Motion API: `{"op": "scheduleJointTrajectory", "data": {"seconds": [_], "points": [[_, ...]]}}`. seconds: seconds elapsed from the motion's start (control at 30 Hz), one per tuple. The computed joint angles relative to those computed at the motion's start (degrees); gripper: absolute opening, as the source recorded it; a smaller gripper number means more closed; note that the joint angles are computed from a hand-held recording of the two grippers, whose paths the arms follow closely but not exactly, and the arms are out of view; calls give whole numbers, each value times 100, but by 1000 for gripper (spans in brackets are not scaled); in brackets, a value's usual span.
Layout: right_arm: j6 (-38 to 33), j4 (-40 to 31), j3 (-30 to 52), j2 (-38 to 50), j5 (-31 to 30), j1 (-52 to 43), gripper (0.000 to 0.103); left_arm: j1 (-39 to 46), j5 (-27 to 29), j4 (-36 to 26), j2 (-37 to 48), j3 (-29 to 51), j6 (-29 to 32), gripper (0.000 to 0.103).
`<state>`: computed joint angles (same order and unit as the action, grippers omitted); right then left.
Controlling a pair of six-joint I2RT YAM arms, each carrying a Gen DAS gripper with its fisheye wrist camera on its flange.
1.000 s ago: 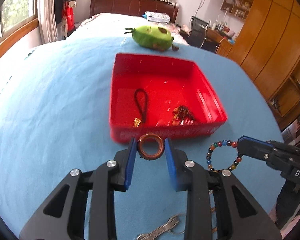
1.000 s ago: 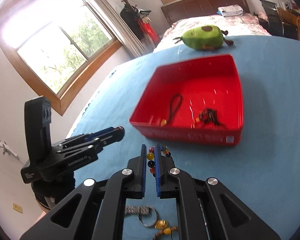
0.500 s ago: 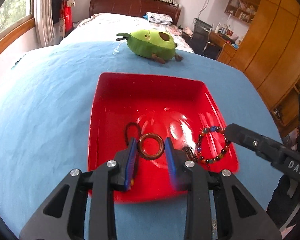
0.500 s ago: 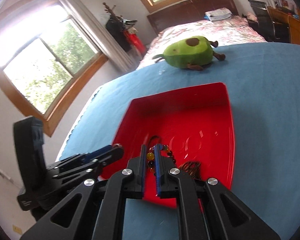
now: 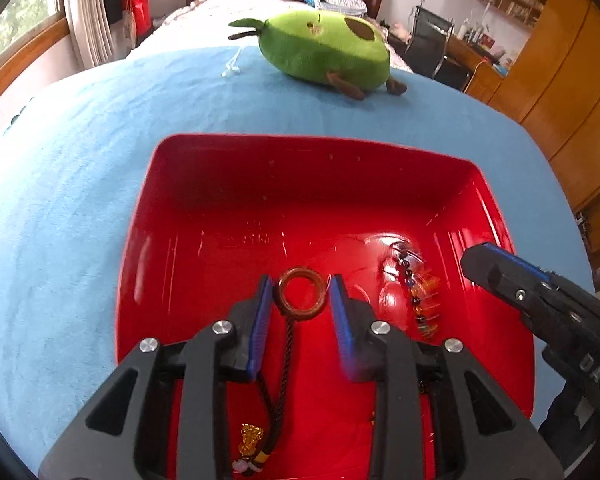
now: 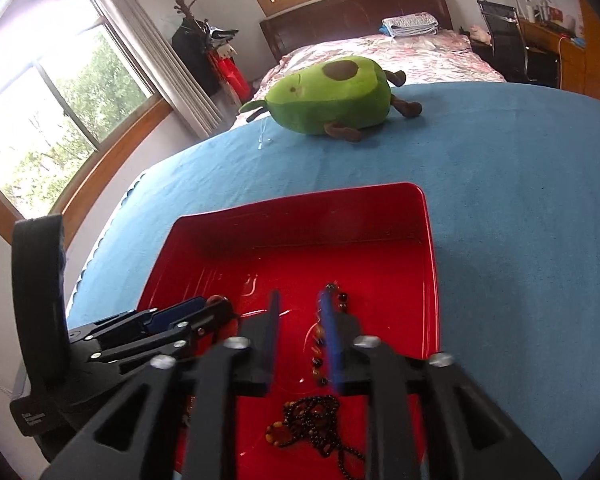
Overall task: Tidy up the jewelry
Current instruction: 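Open both grippers to drop the ring and bracelet into the tin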
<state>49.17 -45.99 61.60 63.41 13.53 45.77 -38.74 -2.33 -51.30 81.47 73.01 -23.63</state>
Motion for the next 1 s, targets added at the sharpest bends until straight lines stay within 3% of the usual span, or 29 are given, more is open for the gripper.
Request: {"op": "scheduleJointTrajectory", "data": {"seconds": [0.37,0.47,0.57,0.73,0.87,1.0], "points": [[564,-356,-37,-524,311,625,26,-20,-240,-485,-1078,-187,-37,37],[752,-516,60,-554,493,900,26,31,-67,-706,-1371,-228,-49,37],[1021,-778,213,-541,820,1347,26,-305,-466,-990,-1845,-337,-230,37],[1729,-1355,480,-459,1477,2362,26,-685,-557,-1434,-2410,-515,-471,37],[2554,-1921,721,-320,2013,3370,26,-1334,-1055,-1864,-2749,-530,-831,37],[3535,-2604,961,-93,2363,4298,26,-2405,-1639,-2608,-3189,-605,-1591,37]]}}
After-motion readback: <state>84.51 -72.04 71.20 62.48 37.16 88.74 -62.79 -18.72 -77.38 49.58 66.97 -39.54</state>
